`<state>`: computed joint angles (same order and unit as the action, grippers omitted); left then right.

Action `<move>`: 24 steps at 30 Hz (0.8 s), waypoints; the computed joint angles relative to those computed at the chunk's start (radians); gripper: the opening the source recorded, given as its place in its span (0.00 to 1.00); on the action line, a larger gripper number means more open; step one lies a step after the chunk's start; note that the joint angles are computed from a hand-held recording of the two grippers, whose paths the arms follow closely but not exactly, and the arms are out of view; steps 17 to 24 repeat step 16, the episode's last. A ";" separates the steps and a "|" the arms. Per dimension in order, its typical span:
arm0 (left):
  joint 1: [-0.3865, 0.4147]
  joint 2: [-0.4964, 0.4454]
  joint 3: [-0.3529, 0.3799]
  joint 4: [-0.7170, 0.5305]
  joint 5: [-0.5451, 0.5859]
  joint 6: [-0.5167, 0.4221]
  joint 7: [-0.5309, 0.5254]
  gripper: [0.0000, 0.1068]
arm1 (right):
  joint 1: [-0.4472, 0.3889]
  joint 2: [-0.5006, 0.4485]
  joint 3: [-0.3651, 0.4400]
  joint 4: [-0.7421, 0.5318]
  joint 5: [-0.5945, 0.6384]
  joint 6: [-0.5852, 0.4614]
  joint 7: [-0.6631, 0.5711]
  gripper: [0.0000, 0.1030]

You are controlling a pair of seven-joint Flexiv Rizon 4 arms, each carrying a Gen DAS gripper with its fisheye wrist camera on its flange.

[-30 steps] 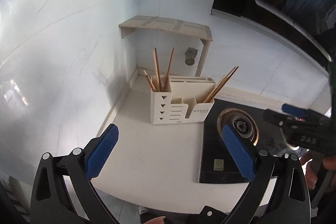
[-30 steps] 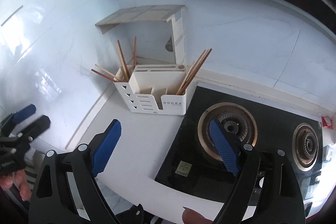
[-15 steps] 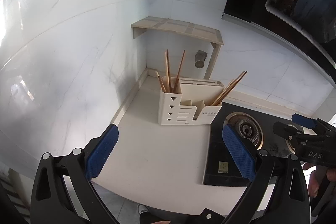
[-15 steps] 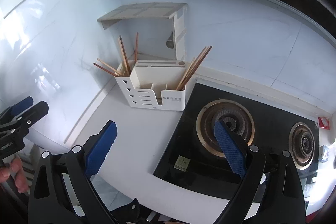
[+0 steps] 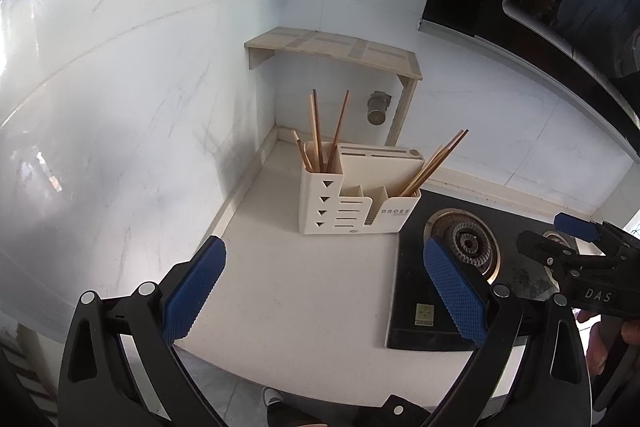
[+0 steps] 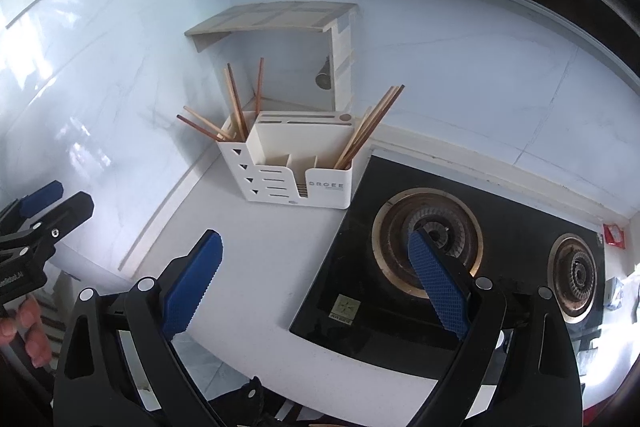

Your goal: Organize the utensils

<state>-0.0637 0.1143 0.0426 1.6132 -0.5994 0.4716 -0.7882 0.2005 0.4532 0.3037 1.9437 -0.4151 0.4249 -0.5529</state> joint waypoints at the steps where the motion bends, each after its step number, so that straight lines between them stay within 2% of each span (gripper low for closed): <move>1: -0.001 0.001 0.000 0.002 -0.003 0.001 0.004 0.91 | 0.000 0.001 0.001 0.001 0.000 0.000 0.002 0.92; 7: -0.010 0.015 0.001 0.021 -0.006 0.034 0.022 0.91 | -0.006 0.003 0.010 0.002 -0.025 -0.010 0.011 0.92; 11: -0.005 0.002 0.003 0.000 -0.010 -0.014 0.011 0.91 | 0.002 0.004 0.001 0.002 -0.007 -0.002 0.003 0.92; 24: -0.003 0.001 0.001 -0.001 -0.007 -0.021 0.008 0.91 | 0.005 0.002 -0.005 -0.001 0.011 0.004 -0.015 0.92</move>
